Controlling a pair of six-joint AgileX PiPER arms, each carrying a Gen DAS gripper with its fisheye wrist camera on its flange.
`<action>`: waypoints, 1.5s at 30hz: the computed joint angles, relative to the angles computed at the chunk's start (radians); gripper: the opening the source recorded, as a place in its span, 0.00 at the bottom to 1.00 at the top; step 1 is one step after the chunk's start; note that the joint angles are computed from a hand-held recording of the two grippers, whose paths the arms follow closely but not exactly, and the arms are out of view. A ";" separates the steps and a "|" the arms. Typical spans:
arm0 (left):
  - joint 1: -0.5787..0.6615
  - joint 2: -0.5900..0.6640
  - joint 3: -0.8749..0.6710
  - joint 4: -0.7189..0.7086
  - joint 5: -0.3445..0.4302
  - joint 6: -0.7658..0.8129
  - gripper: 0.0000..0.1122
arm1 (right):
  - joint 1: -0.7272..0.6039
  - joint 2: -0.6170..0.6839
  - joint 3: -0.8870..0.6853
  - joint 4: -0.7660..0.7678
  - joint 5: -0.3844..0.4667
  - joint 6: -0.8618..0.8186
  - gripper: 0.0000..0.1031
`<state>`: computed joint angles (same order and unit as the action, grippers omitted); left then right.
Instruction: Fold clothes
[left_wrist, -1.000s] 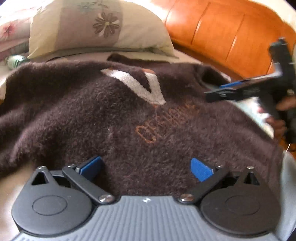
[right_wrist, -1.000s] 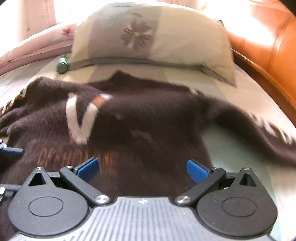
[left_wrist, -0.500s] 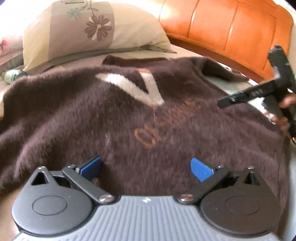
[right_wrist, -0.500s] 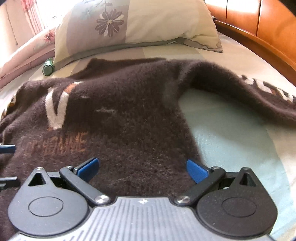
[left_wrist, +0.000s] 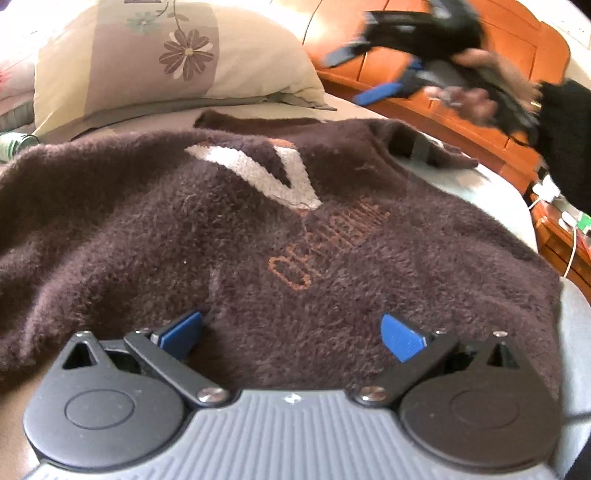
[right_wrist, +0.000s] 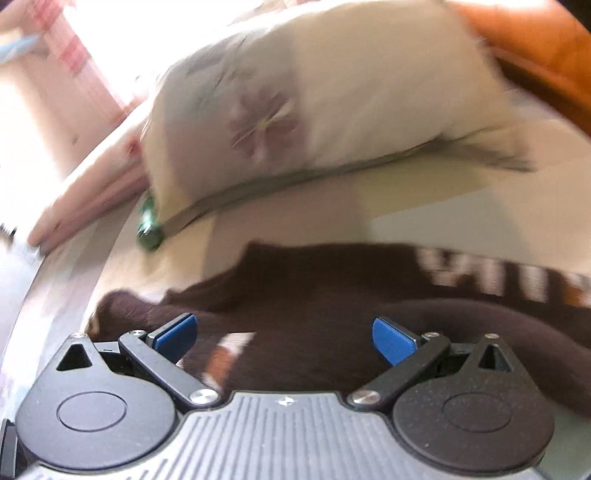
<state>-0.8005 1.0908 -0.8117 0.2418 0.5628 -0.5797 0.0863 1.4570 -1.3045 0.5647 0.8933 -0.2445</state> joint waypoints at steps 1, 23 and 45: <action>-0.002 -0.011 0.001 0.020 0.015 -0.012 0.91 | 0.044 0.040 -0.035 -0.033 -0.015 0.011 1.00; 0.162 -0.104 0.090 -0.088 -0.010 0.074 0.91 | 0.357 0.576 -0.570 -0.609 0.150 0.452 1.00; -0.045 -0.299 0.003 0.265 0.230 -0.254 0.91 | 0.470 0.707 -0.935 -0.484 0.307 0.515 1.00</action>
